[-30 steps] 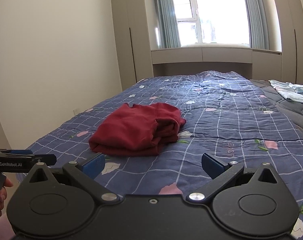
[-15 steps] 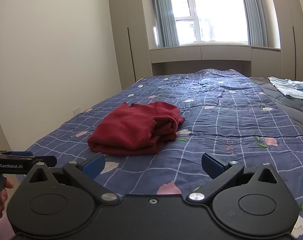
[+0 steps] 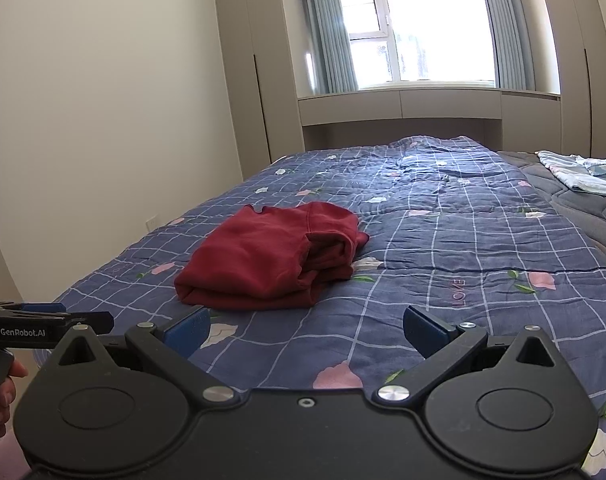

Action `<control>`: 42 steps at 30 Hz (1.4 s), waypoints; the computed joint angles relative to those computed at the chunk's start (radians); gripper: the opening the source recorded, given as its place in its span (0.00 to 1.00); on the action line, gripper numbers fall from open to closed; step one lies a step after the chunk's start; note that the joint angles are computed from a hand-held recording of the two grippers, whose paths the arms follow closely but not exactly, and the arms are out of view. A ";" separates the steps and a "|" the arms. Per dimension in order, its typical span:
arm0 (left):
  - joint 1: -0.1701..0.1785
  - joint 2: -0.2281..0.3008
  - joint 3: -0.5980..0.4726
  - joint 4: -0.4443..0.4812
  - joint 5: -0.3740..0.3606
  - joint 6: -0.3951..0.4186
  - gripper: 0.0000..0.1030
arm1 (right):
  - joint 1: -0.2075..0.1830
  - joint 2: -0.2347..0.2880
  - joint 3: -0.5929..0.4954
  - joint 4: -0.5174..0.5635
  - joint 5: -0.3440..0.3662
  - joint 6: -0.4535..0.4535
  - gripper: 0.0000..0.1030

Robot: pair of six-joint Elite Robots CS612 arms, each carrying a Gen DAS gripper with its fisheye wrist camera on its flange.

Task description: Fold small clothes

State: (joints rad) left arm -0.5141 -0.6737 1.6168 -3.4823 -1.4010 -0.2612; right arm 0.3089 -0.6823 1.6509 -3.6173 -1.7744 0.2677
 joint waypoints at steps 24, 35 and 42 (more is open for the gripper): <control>0.004 -0.006 -0.009 0.040 -0.020 -0.013 1.00 | 0.000 0.001 -0.004 0.007 -0.001 0.000 0.99; -0.003 -0.007 -0.012 0.054 0.019 0.001 1.00 | -0.001 0.004 -0.006 0.010 0.002 0.002 0.99; -0.003 -0.006 -0.014 0.058 0.025 0.006 1.00 | -0.004 0.006 -0.009 0.016 0.007 0.002 0.99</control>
